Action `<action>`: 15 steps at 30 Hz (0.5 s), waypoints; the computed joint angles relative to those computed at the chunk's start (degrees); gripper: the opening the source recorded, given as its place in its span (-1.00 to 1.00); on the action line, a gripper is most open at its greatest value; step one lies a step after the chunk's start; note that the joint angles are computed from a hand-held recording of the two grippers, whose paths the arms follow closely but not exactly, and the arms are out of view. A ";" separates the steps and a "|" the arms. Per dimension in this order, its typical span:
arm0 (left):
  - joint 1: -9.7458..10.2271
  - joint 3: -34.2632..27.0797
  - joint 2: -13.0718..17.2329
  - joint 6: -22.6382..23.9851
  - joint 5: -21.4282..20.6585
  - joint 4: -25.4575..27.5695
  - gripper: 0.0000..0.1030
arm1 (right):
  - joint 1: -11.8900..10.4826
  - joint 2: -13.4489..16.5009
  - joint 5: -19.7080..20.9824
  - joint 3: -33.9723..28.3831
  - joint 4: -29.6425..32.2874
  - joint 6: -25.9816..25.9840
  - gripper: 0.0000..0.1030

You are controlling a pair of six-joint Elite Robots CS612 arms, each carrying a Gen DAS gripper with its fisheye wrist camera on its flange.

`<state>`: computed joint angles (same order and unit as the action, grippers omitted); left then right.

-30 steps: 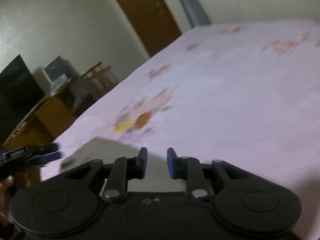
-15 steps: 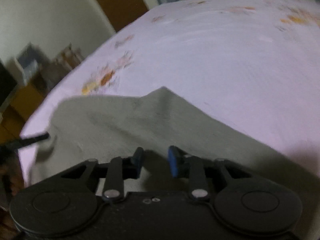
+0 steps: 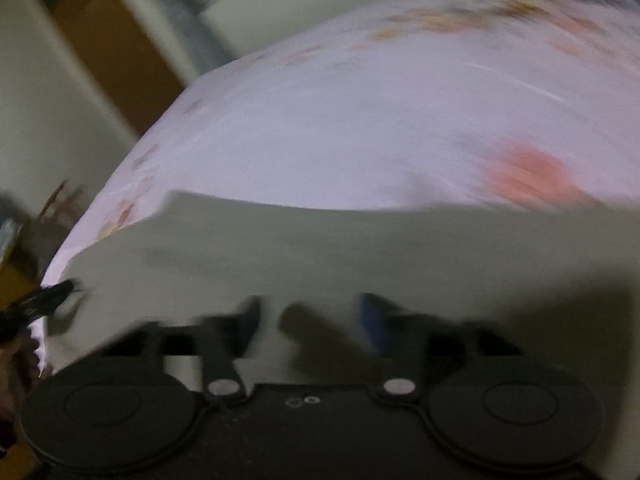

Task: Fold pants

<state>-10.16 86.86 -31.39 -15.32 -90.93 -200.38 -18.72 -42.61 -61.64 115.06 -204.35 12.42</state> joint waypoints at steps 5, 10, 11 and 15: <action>-1.02 5.04 -2.38 -0.99 -2.58 -4.59 0.46 | -5.73 -1.18 -0.77 7.82 -17.70 9.98 -0.24; -3.57 5.26 -2.83 -0.02 2.21 5.37 0.70 | -8.62 -0.16 -2.70 10.99 -17.12 9.28 -0.14; -4.06 5.66 -3.11 0.23 3.40 4.71 0.70 | -9.53 -0.06 -1.95 11.48 -17.67 10.28 -0.49; -4.97 7.59 -4.18 1.19 0.68 -0.77 0.70 | -13.00 -0.16 -4.97 16.04 -29.28 18.69 -0.24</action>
